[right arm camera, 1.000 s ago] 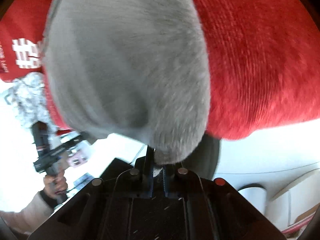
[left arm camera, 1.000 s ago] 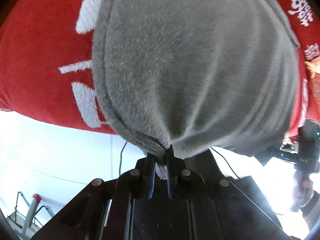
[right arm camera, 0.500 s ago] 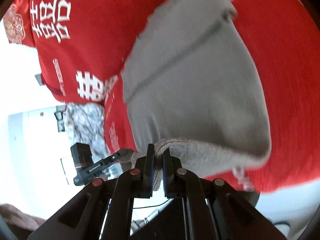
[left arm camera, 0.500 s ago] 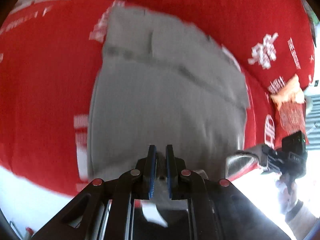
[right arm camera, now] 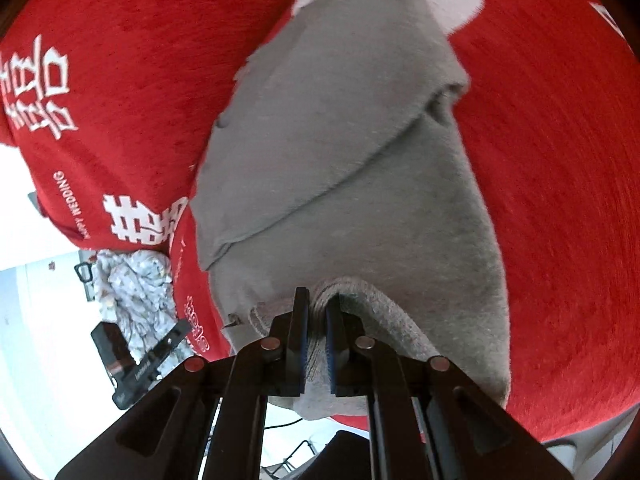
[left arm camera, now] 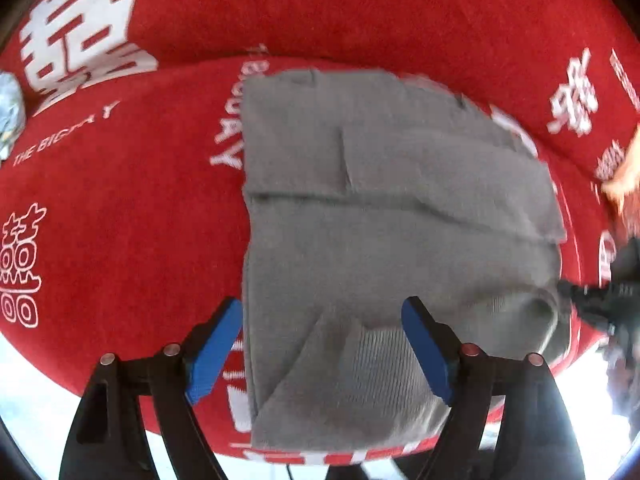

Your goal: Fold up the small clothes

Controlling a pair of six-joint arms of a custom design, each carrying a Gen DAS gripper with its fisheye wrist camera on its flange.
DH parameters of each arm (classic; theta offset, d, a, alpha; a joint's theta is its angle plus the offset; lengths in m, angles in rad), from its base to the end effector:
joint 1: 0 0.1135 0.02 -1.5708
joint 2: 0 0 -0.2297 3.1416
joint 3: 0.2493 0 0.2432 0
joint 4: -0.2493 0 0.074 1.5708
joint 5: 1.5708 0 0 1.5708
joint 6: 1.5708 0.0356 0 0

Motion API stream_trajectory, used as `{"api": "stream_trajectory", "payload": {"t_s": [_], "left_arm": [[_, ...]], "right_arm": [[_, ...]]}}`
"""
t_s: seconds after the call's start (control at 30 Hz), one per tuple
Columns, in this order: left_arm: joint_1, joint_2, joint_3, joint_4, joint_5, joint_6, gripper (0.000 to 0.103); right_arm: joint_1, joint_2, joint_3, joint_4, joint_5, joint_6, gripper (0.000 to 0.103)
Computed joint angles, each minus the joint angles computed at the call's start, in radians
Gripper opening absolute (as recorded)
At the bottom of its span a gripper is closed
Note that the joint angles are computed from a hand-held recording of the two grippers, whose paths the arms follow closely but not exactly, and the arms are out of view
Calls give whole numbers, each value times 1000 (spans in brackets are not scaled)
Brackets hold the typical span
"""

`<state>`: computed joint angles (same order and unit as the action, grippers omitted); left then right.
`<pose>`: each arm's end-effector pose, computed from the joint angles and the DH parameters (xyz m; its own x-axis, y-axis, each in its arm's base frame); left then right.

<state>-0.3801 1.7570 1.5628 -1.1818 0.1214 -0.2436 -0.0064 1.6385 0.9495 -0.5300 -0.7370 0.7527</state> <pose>0.3016 -0.1251 0.2454 -0.9782 0.1330 -0.1592 0.1588 0.9739 -0.1620 0.2903 0.0221 0.1449 -0.8402 0.5116 0.1798 0.4762 0.5374 0.6960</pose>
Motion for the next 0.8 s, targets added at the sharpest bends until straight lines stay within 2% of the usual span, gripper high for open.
{"api": "stream_trajectory", "payload": {"t_s": [0.1, 0.13, 0.17, 0.23, 0.37, 0.53, 0.6, 0.7, 0.73, 0.77, 0.8], "left_arm": [[-6, 22, -21, -33, 38, 57, 82], [-7, 27, -31, -39, 40, 69, 82], [-6, 34, -43, -39, 44, 81, 82], [1, 48, -74, -31, 69, 104, 82], [6, 73, -95, -25, 123, 129, 82], [-22, 99, -80, -31, 149, 167, 80], [-27, 114, -76, -36, 139, 175, 73], [-40, 112, -75, -38, 89, 178, 42], [-34, 110, -74, -43, 95, 185, 24], [-26, 106, -75, -49, 112, 191, 20], [-18, 87, -87, -45, 122, 191, 20]], "right_arm": [[-4, 4, 32, -55, 27, -24, 17], [-5, 2, 45, -77, 42, -39, 24], [-3, 1, 65, -108, 62, -59, 37], [5, 10, 114, -179, 110, -116, 51], [60, 59, 223, -300, 233, -223, 51], [122, 156, 308, -314, 299, -266, 53], [150, 208, 345, -326, 320, -284, 55], [225, 274, 416, -373, 401, -311, 57], [249, 281, 435, -392, 435, -328, 56], [267, 284, 445, -408, 460, -344, 41], [287, 288, 458, -424, 487, -352, 27]]}}
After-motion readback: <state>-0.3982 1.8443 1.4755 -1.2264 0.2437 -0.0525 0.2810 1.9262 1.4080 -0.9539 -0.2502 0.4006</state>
